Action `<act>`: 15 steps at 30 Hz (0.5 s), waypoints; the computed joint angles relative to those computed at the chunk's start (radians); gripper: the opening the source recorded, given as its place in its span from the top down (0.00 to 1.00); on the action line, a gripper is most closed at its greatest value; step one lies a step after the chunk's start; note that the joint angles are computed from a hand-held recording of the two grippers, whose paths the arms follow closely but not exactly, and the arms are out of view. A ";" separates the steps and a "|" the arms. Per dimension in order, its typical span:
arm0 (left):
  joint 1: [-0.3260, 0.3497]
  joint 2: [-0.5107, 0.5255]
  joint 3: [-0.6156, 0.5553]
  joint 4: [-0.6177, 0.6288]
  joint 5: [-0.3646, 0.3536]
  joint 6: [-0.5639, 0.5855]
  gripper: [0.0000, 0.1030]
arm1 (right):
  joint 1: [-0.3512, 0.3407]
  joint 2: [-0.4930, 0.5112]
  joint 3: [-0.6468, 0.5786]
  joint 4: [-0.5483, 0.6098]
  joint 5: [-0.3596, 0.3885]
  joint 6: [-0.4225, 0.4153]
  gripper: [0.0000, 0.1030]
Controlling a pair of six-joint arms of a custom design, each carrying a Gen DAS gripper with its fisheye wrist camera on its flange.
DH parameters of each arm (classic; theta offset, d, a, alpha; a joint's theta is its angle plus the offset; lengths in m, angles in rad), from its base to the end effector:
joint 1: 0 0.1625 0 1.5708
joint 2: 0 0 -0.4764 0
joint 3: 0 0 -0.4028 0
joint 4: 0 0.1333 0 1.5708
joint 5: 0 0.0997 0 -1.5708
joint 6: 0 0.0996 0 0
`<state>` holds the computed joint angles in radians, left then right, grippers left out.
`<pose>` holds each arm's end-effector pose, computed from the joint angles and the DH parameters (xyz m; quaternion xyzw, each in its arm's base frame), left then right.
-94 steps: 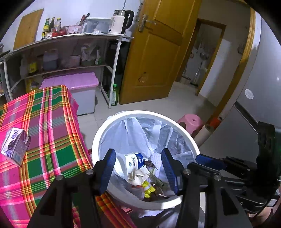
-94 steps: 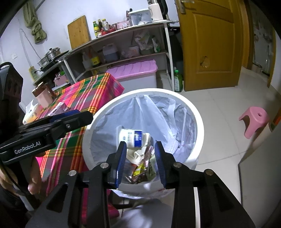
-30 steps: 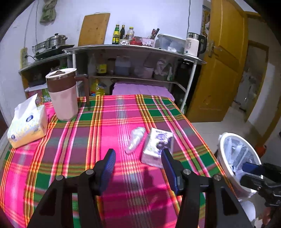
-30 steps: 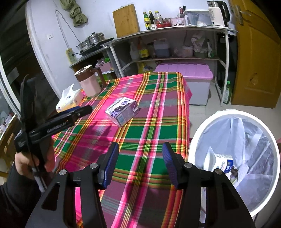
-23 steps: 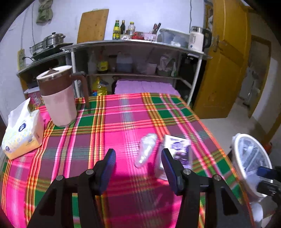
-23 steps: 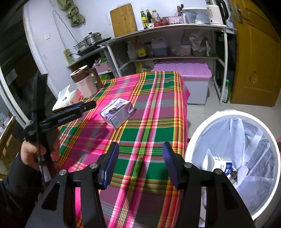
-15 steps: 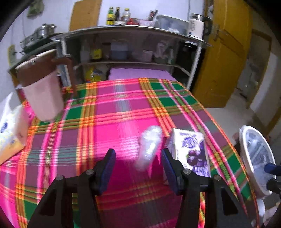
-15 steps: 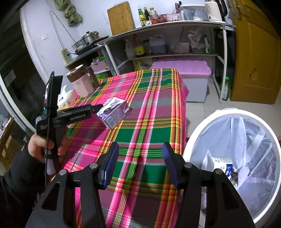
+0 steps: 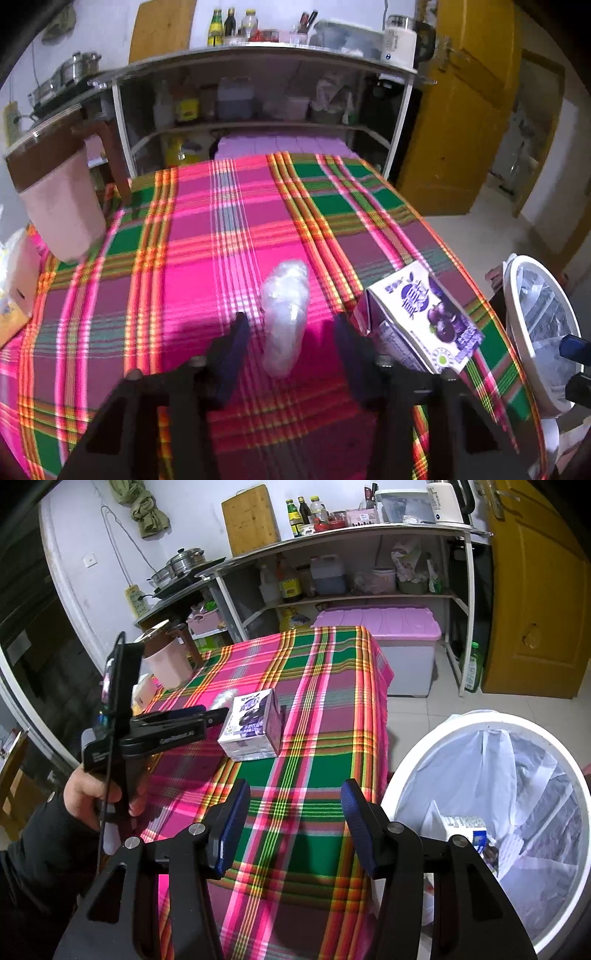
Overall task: Collect trash
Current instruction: 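Grasp the clear plastic tube with the left tool while the right tool grasps the purple carton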
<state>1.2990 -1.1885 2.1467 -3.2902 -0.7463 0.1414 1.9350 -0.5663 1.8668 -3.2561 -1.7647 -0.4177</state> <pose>0.0571 -0.5642 0.2948 0.0288 0.8631 -0.3639 0.3490 0.3341 -0.5561 -0.0232 0.3552 -0.9103 0.1877 0.1001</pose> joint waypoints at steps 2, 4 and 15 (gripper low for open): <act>-0.003 -0.004 0.006 0.013 0.008 -0.019 0.80 | 0.003 0.002 -0.004 0.000 0.000 -0.003 0.49; -0.011 -0.015 0.029 -0.019 0.003 -0.022 0.81 | 0.007 0.006 -0.010 0.000 -0.002 -0.008 0.49; -0.101 -0.102 0.172 -0.109 0.073 -0.092 0.82 | 0.052 0.077 -0.099 0.040 -0.011 -0.075 0.44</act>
<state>1.1984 -1.2901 2.3191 -3.3990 -0.6736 0.0497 1.9866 -0.4895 1.7679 -3.2161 -1.7759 -0.4925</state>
